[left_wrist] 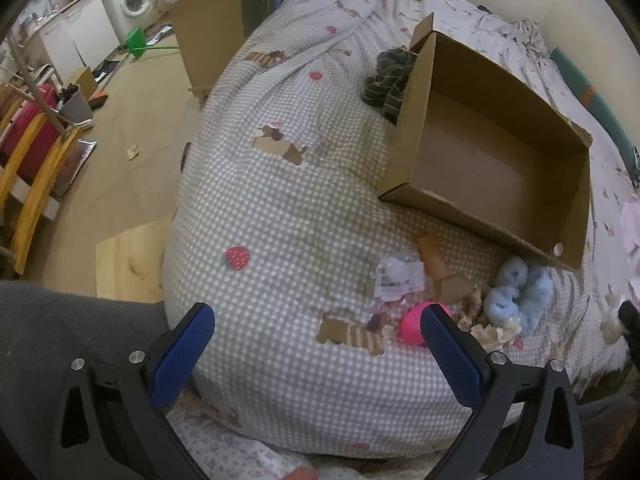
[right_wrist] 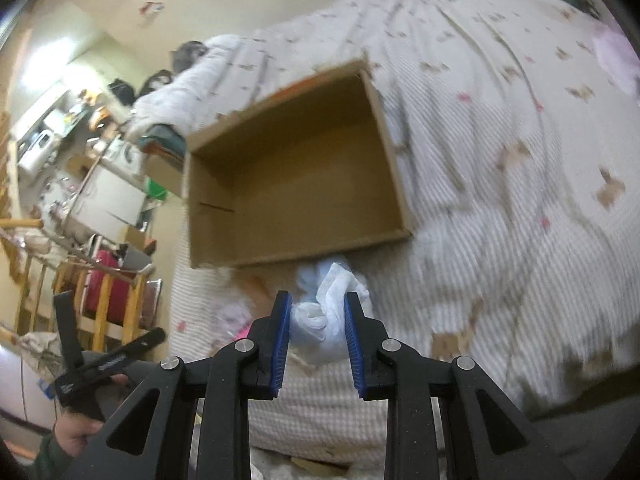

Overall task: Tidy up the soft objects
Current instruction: 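Lift the white sock with the right gripper while the left gripper grasps the plastic bag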

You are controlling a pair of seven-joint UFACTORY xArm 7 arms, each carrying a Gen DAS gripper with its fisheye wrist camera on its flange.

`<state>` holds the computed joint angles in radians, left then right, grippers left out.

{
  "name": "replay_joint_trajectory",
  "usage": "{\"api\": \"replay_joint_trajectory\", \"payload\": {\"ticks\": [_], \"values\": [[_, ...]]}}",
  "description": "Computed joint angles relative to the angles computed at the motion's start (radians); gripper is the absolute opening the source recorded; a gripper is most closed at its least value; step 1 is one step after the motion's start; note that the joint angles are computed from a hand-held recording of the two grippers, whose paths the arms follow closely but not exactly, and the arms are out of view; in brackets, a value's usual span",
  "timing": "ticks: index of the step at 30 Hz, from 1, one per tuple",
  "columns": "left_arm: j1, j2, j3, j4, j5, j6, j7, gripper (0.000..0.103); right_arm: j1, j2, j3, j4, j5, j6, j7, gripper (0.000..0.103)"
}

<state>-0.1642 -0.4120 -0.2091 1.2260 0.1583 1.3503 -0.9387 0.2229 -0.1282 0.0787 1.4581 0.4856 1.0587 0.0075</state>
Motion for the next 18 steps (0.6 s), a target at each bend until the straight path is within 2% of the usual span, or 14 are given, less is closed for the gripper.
{"api": "replay_joint_trajectory", "payload": {"ticks": [1,3,6,11,16,17,18], "values": [[-0.002,0.014,0.006,0.006,-0.007,-0.01,0.011,0.101,0.0,0.004,-0.005,0.0,0.013,-0.008,-0.023,0.028],[-0.009,0.041,0.018,0.016,-0.027,-0.037,0.04,0.085,0.003,0.022,-0.001,0.001,0.027,-0.032,-0.034,0.028],[-0.024,0.102,0.044,0.037,-0.09,-0.07,0.095,0.07,-0.003,0.028,-0.006,-0.028,0.064,-0.031,-0.019,0.028],[-0.03,0.2,0.07,0.038,-0.184,-0.14,0.092,0.064,-0.01,0.029,-0.004,-0.043,0.047,-0.002,0.006,0.028],[-0.044,0.299,0.069,0.081,-0.162,-0.126,0.093,0.063,-0.018,0.04,-0.007,-0.032,0.057,0.006,0.02,0.028],[-0.048,0.311,0.068,0.086,-0.149,-0.116,0.092,0.059,-0.02,0.039,-0.008,-0.036,0.066,0.009,0.023,0.028],[-0.05,0.322,0.07,0.088,-0.139,-0.11,0.092,0.05,-0.021,0.036,-0.009,-0.043,0.072,0.011,0.021,0.028]]}}
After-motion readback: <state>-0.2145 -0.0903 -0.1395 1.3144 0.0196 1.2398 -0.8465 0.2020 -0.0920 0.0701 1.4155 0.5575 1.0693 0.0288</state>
